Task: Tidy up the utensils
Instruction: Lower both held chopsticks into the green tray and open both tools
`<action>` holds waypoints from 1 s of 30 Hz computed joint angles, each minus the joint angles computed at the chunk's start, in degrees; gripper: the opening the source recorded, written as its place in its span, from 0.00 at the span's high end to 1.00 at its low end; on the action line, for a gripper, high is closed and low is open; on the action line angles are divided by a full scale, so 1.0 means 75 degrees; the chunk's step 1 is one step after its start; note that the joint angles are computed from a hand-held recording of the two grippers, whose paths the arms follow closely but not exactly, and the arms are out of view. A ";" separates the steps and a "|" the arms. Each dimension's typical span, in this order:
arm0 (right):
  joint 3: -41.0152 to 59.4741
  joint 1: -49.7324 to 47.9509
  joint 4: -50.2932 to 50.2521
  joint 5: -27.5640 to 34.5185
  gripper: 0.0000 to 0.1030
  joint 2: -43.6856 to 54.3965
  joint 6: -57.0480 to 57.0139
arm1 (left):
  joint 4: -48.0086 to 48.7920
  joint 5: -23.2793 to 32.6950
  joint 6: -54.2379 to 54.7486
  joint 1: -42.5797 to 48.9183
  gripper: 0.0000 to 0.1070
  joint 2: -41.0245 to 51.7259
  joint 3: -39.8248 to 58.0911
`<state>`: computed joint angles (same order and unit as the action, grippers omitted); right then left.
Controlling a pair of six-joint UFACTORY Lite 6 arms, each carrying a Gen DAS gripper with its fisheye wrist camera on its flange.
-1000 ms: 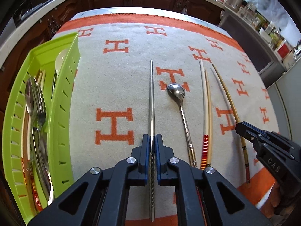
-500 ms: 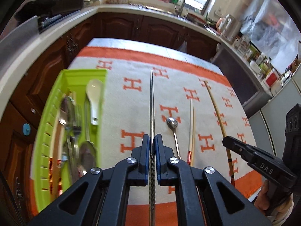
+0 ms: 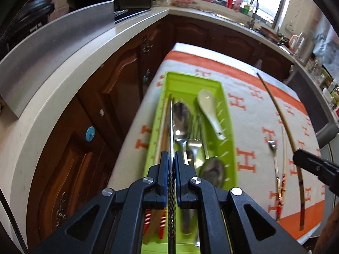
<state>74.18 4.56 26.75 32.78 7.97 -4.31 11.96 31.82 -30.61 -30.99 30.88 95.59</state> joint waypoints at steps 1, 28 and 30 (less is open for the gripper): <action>0.0337 0.0222 -0.0179 0.0067 0.94 0.0285 0.0263 | -0.0077 -0.0059 0.0030 0.0066 0.97 0.0023 -0.0055; 0.7999 0.1701 -0.0079 0.2323 0.92 0.6984 0.2782 | 0.1438 -0.0370 -0.0854 0.1197 0.56 -0.1938 -0.2276; 0.8445 0.1798 -0.0180 0.2513 0.91 0.7229 0.2868 | 0.1357 -0.0391 -0.0747 0.1249 0.55 -0.1917 -0.2281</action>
